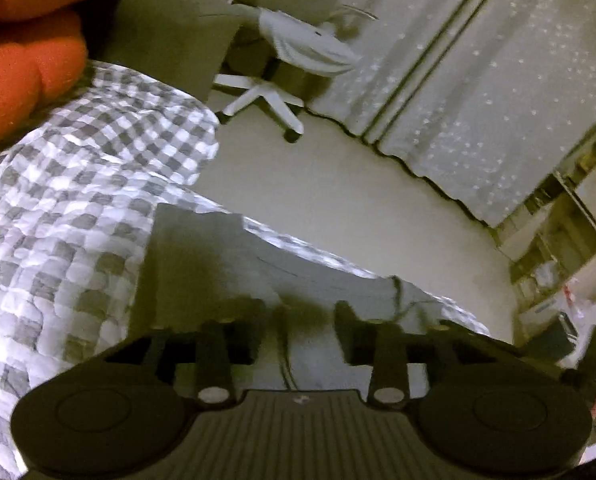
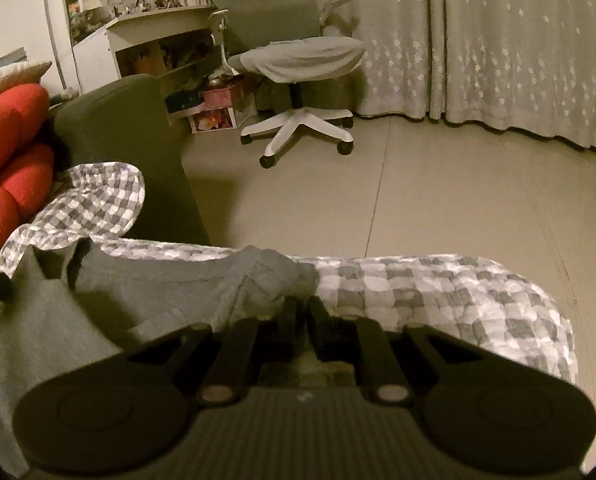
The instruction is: Fold clothes
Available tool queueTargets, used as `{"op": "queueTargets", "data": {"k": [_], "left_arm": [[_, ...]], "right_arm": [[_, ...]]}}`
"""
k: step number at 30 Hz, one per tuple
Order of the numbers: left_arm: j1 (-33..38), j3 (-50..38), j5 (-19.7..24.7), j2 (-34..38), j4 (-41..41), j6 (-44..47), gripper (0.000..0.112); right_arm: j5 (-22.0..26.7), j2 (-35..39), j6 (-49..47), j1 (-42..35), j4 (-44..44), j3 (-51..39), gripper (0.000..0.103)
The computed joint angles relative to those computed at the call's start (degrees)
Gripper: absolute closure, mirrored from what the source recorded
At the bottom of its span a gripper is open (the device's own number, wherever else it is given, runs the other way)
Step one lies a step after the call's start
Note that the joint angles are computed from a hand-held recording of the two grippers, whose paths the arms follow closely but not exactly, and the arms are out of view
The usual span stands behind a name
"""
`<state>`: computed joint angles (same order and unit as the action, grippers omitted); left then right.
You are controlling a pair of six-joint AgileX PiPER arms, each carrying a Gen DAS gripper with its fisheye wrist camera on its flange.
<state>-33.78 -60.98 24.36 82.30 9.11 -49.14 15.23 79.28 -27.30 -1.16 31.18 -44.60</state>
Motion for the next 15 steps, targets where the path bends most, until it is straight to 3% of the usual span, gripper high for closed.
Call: {"op": "queueTargets", "data": {"k": [3,6,8,9,12,15], "left_arm": [[0.2,0.7,-2.8,1.8,-1.3,1.5,0.059],[-1.7,0.6,-3.6,4.3,5.1,-3.5,0.061],[-3.7,1.5,-5.0,4.8,13.3,-9.4,0.080],[-4.6,1.7,-5.1,4.9,17.1,-11.5,0.104],[-6.0,4.1,-7.0,3.2,26.3,-18.1,0.109],[-5.5,5.3,-7.4,-1.5,23.2,-13.5,0.109]], "right_arm": [[-0.1,-0.9,2.9,0.7,-3.9,-0.1,0.092],[-1.3,-2.0,4.7,1.7,-5.1,-0.2,0.091],[-1.1,-2.6,0.9,1.8,-1.5,-0.4,0.091],[-0.7,-2.7,0.5,2.1,-1.4,-0.8,0.091],[0.6,-0.8,11.2,4.5,-13.1,-2.4,0.091],[-0.9,0.7,13.2,5.1,-14.6,-1.6,0.093]]}}
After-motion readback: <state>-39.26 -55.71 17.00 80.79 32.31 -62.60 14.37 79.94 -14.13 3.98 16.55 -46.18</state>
